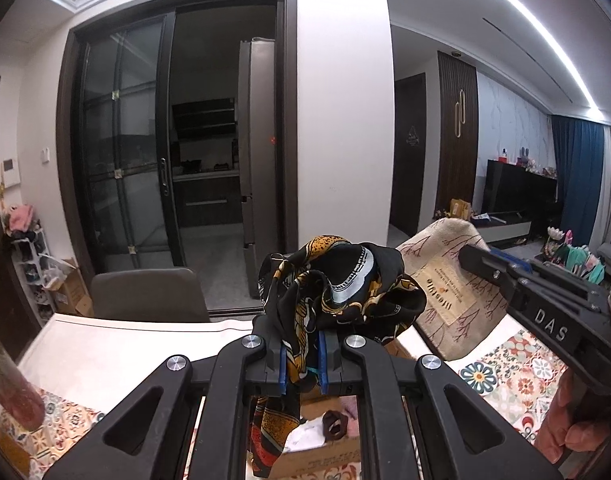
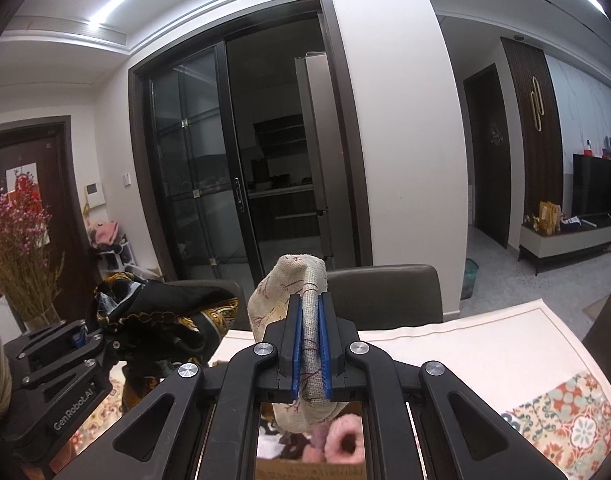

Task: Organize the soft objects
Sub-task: 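Lift and carry the scarf and pouch over the cardboard box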

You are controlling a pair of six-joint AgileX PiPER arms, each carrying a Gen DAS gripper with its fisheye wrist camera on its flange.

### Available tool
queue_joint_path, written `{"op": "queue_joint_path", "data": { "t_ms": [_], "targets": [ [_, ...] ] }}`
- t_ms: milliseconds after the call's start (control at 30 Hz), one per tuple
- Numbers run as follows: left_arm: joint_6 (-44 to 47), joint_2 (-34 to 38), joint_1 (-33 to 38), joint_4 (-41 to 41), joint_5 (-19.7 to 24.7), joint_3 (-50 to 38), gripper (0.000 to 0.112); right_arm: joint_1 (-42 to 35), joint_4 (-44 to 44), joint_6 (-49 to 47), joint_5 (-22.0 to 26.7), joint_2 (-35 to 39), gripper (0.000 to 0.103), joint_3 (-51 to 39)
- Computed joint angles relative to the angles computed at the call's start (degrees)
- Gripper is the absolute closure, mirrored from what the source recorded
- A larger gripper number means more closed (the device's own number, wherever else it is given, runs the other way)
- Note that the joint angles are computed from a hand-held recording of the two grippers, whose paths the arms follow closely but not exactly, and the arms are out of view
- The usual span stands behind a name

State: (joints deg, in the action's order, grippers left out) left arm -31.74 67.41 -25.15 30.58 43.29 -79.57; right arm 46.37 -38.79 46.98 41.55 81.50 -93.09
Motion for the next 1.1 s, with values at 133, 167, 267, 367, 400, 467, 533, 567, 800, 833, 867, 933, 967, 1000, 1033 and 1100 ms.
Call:
{"op": "queue_joint_path", "data": {
  "t_ms": [133,167,267,367,400,467,533,567,800,833,867,933,967,1000,1033,1100],
  "targets": [
    [5.4,2.7,4.5,-7.7,-3.0,-1.5,0.100,-2.0,2.8,-2.7,-1.1,2.2,0.094,-1.6],
    [6.8,3.5,5.5,-9.2,-3.8,-1.6,0.100,-2.4,3.5,-3.1,-1.5,2.7,0.094,-1.7],
    [10.9,5.7,8.3,-14.8,-5.4,-2.1,0.100,-4.0,5.7,-4.7,-2.4,4.5,0.094,-2.1],
    [15.6,8.0,11.3,-20.0,-7.2,-1.9,0.100,-5.2,7.9,-6.1,-2.9,6.3,0.094,-2.8],
    [16.9,8.9,11.9,-21.4,-7.1,-2.4,0.100,-5.7,8.9,-6.8,-3.2,6.9,0.094,-2.9],
    [17.8,10.2,12.4,-22.5,-7.4,-2.2,0.100,-6.6,10.4,-7.9,-3.4,8.2,0.094,-3.2],
    [18.5,11.2,13.0,-23.5,-7.9,-1.1,0.100,-7.3,11.9,-8.9,-3.5,9.5,0.094,-3.4],
    [18.8,11.6,13.1,-24.1,-7.9,-0.8,0.100,-7.8,12.8,-9.4,-3.7,10.0,0.094,-3.1],
    [16.9,14.1,12.2,-22.1,-8.4,3.0,0.100,-9.0,16.8,-12.5,-4.2,12.5,0.094,-1.1],
    [17.0,14.2,12.1,-22.2,-8.2,3.6,0.100,-9.1,17.4,-12.9,-4.2,12.8,0.094,-0.7],
    [16.7,14.2,12.0,-22.0,-8.3,4.3,0.100,-9.3,18.2,-13.6,-4.3,13.0,0.094,-0.3],
    [16.3,14.2,11.7,-21.7,-8.3,5.5,0.100,-9.1,18.8,-14.0,-4.0,13.7,0.094,0.2],
    [16.1,14.1,11.6,-21.7,-8.4,6.1,0.100,-9.2,19.3,-14.4,-3.9,13.9,0.094,0.4],
    [16.3,14.2,11.7,-21.8,-8.2,6.5,0.100,-9.4,20.3,-15.2,-3.9,14.0,0.094,0.9],
    [15.7,14.2,11.4,-21.2,-8.1,7.0,0.100,-9.5,21.0,-15.8,-4.0,13.9,0.094,1.5],
    [15.2,14.4,11.0,-20.6,-7.5,7.6,0.100,-9.7,22.0,-17.0,-3.8,14.2,0.094,2.2]
  ]
}}
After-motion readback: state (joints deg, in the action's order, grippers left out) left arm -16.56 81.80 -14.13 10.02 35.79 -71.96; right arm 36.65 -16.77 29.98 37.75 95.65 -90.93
